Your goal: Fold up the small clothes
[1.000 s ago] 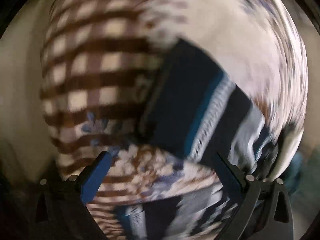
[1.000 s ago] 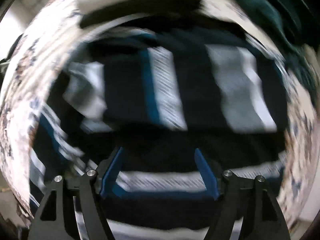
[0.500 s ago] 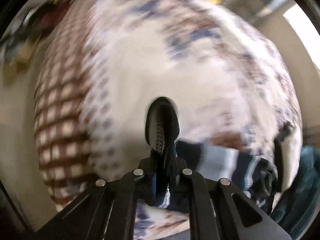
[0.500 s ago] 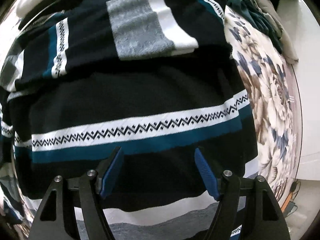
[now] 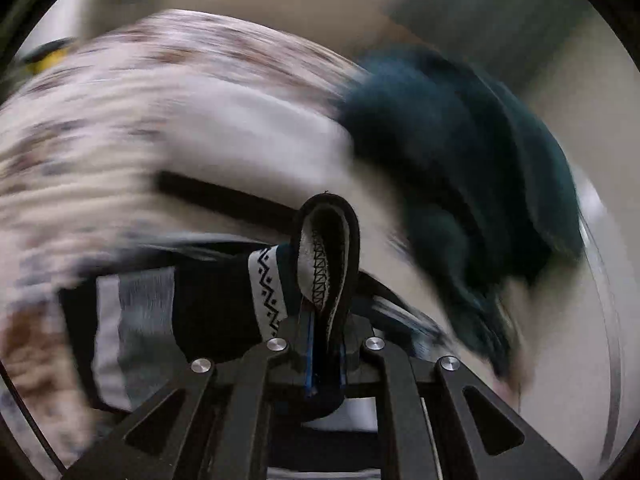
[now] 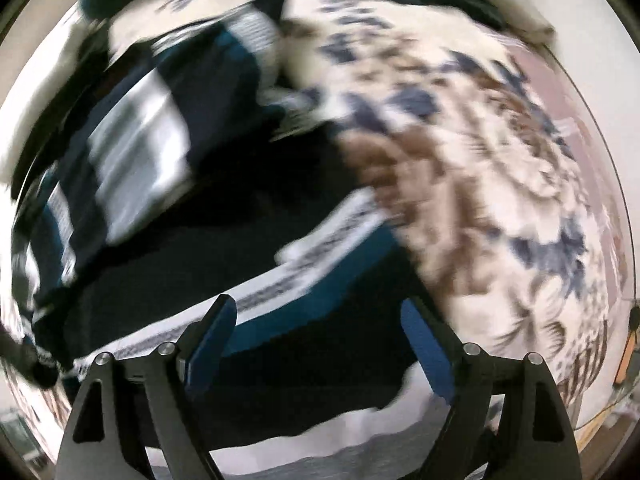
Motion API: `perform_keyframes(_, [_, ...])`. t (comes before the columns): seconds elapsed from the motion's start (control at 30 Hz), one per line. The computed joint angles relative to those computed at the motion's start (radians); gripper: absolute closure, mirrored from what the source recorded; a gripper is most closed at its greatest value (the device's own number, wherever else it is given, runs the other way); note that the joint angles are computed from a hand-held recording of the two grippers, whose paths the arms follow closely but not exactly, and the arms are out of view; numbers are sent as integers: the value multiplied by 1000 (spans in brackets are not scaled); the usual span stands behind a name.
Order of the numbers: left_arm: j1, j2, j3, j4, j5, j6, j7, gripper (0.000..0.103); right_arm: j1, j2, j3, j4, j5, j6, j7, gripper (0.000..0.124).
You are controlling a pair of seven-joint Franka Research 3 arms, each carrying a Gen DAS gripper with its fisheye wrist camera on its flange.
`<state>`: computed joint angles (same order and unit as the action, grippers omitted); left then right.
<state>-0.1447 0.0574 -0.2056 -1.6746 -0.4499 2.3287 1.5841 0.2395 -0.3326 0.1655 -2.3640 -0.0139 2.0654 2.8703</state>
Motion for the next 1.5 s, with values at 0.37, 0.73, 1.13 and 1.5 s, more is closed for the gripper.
perform_keyframes(0.37, [-27, 34, -50, 72, 23, -196, 131, 14, -82, -218, -92, -186, 111, 78, -179, 38])
perform_keyframes(0.73, [152, 36, 122, -10, 467, -195, -56, 14, -140, 170, -139, 114, 222, 357, -465, 38])
perform_keyframes(1.13, [186, 162, 78, 38, 386, -233, -106, 14, -131, 433, -196, 455, 81, 78, -484, 119])
perform_keyframes(1.5, [179, 246, 59, 106, 387, -262, -71, 14, -73, 790, -123, 965, 194, -56, -798, 76])
